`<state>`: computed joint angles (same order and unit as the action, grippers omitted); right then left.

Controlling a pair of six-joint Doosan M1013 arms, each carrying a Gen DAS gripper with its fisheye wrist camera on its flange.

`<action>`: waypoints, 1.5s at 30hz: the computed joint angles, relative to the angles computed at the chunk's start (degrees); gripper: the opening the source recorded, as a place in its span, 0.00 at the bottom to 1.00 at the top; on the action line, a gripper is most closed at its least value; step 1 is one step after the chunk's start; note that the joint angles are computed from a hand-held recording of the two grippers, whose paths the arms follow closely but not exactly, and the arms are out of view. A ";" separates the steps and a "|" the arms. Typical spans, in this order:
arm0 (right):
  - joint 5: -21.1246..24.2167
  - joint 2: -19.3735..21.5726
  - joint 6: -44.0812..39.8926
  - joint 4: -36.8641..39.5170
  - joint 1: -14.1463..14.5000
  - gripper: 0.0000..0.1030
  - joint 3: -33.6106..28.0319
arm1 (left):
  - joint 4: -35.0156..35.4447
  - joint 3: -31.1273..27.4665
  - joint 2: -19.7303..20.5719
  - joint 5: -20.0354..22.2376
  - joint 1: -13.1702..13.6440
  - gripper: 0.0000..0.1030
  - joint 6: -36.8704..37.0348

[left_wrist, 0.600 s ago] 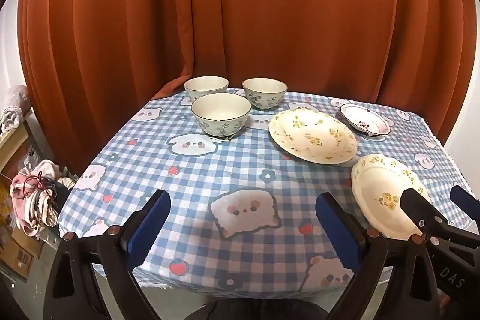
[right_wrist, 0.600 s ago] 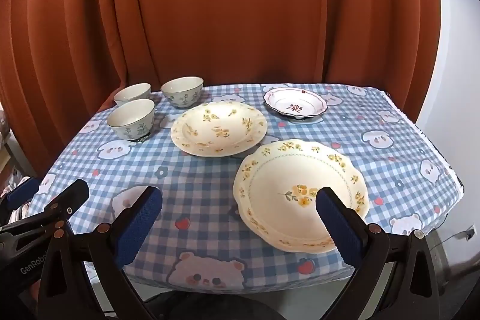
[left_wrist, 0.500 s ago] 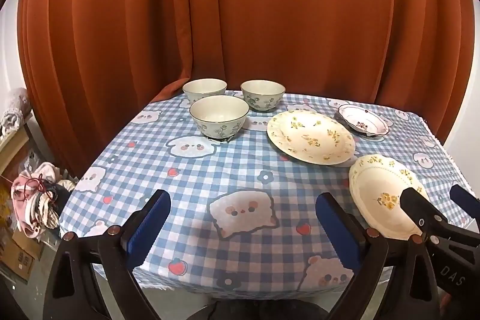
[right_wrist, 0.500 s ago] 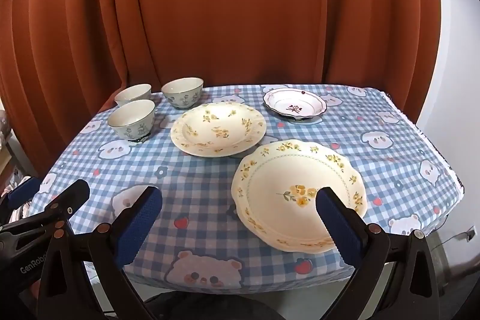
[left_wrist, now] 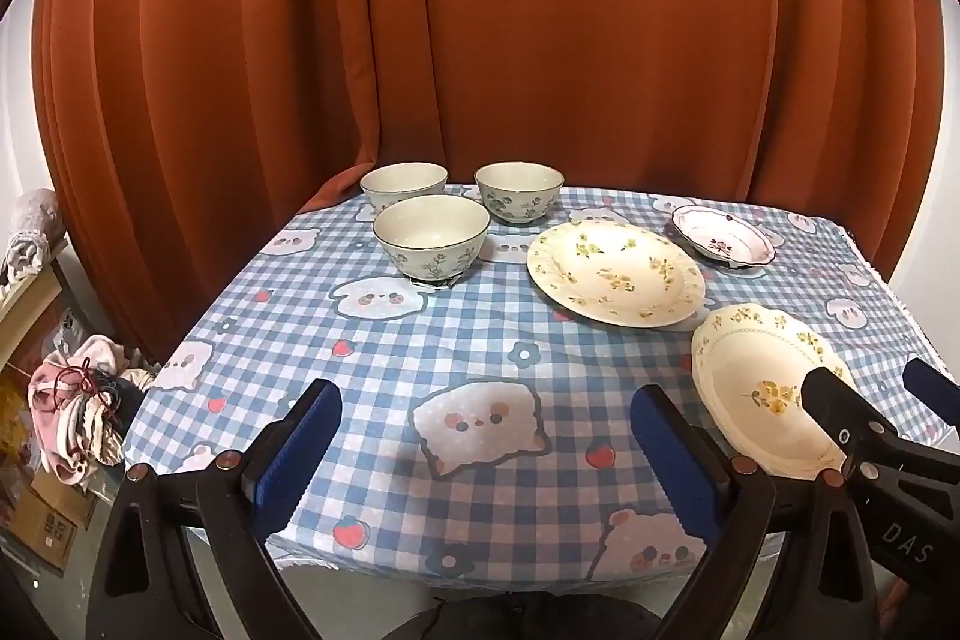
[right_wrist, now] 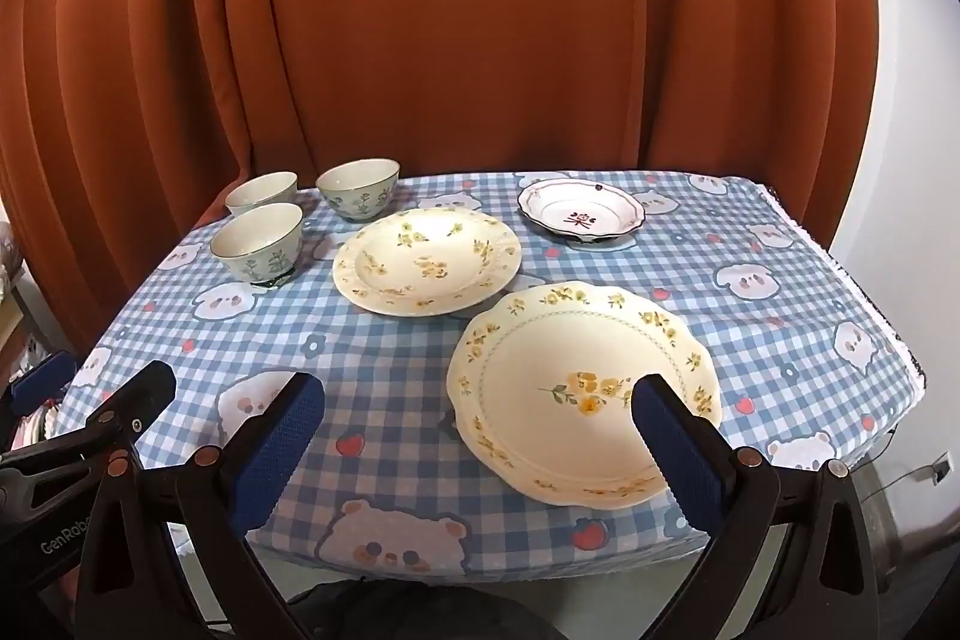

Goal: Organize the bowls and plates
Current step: 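Move both tools toward the yellow-flowered plate beside the small red plate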

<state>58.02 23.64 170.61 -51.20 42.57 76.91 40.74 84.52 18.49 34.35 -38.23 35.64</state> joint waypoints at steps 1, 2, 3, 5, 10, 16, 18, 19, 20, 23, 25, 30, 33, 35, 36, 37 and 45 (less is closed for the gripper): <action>0.10 0.04 -0.30 0.19 -0.06 1.00 -0.13 | -0.54 -0.04 -0.03 0.02 0.07 0.95 0.47; 0.23 0.06 -0.38 0.25 -0.08 1.00 -0.18 | -0.89 -0.11 0.02 0.07 0.11 0.95 0.79; 0.40 0.19 -0.53 0.32 -0.08 1.00 -0.36 | -0.93 -0.26 0.15 0.24 0.05 0.95 0.78; 0.43 0.11 -0.50 0.37 -0.20 1.00 -0.20 | -1.17 -0.44 0.26 0.33 0.08 0.95 1.20; 0.50 -0.13 0.05 0.44 -0.44 1.00 0.30 | -0.94 -0.92 0.65 0.92 -0.38 0.95 1.65; 0.50 -0.23 0.06 0.96 -0.68 1.00 0.63 | -0.82 -1.22 1.20 1.25 -0.69 0.95 1.60; 0.57 -0.19 0.12 0.97 -0.66 1.00 0.66 | -1.07 -1.35 1.39 1.29 -0.70 0.95 1.65; 0.51 -0.21 0.08 1.01 -0.69 1.00 0.74 | -0.73 -1.27 1.40 1.36 -0.86 0.95 1.24; 0.52 -0.21 0.12 0.95 -0.68 1.00 0.76 | -0.61 -1.33 1.48 1.43 -0.91 0.95 1.12; 0.43 -0.28 0.19 0.93 -0.72 1.00 0.89 | -0.42 -1.05 1.37 1.10 -0.86 0.95 0.98; 0.53 -0.25 0.15 0.99 -0.72 1.00 0.82 | -0.46 -1.06 1.35 1.13 -0.87 0.95 1.03; 0.34 -0.40 0.20 1.09 -0.95 1.00 1.19 | -0.27 -1.04 1.41 1.12 -1.02 0.95 0.76; 0.26 -0.42 0.18 1.21 -1.00 1.00 1.29 | -0.30 -1.09 1.54 1.00 -1.06 0.95 0.73; 0.31 -0.47 0.11 1.34 -1.05 1.00 1.36 | -0.03 -1.01 1.55 0.89 -1.23 0.95 0.40; 0.39 -0.44 0.05 1.38 -1.06 1.00 1.30 | 0.06 -1.07 1.61 0.98 -1.31 0.95 0.27; 0.37 -0.48 -0.03 1.42 -1.08 1.00 1.34 | 0.04 -1.15 1.67 1.14 -1.34 0.95 0.24; 0.74 -0.54 -0.26 1.33 -0.93 1.00 1.22 | -0.08 -1.11 1.66 1.36 -1.54 0.95 0.16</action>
<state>58.76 23.10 170.35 -49.86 41.64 78.13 40.66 83.41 20.15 35.71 -39.77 35.81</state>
